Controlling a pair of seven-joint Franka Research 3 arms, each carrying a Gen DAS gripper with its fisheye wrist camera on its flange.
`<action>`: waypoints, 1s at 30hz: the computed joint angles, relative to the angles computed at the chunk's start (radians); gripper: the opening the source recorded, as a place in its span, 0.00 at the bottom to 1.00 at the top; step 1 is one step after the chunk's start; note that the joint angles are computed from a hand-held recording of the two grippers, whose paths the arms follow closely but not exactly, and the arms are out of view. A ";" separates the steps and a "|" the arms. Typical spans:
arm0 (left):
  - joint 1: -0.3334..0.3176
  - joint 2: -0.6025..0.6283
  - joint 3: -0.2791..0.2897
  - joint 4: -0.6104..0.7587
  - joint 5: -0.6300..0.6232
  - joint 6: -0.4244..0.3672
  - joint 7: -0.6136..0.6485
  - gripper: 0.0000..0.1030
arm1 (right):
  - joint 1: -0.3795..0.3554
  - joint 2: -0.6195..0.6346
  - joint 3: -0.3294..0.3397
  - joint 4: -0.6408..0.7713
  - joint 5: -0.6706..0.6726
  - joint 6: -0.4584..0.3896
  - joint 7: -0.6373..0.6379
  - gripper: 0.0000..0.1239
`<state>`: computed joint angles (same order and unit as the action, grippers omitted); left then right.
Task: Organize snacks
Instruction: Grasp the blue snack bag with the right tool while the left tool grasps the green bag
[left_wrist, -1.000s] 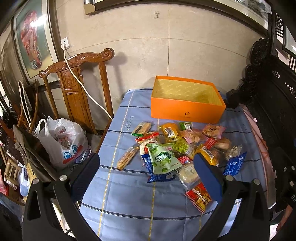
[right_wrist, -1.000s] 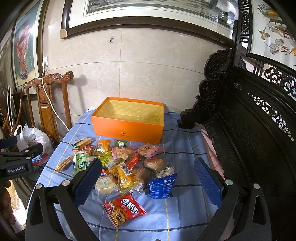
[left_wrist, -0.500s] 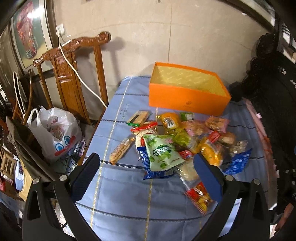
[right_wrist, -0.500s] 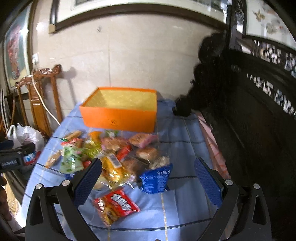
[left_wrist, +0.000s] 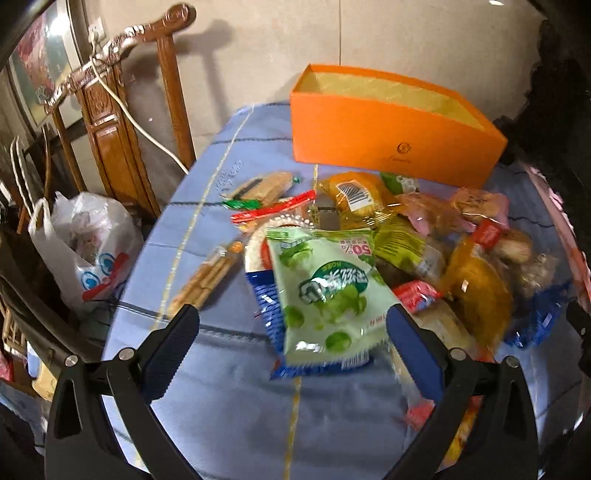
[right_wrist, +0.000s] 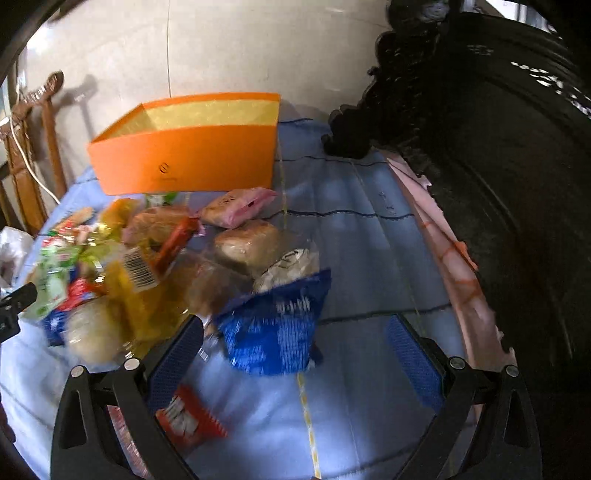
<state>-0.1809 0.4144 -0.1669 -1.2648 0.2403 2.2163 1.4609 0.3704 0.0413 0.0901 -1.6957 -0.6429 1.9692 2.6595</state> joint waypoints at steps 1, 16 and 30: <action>-0.004 0.018 0.000 0.018 -0.001 -0.018 -0.004 0.96 | -0.003 0.029 -0.003 0.016 0.004 -0.003 -0.017 0.80; -0.029 0.189 -0.023 0.197 -0.054 0.004 -0.021 0.60 | 0.017 0.128 -0.053 0.054 0.096 0.043 -0.148 0.42; 0.074 0.090 -0.063 0.030 -0.248 0.076 0.002 0.24 | 0.005 0.076 -0.044 -0.005 0.104 0.098 -0.132 0.38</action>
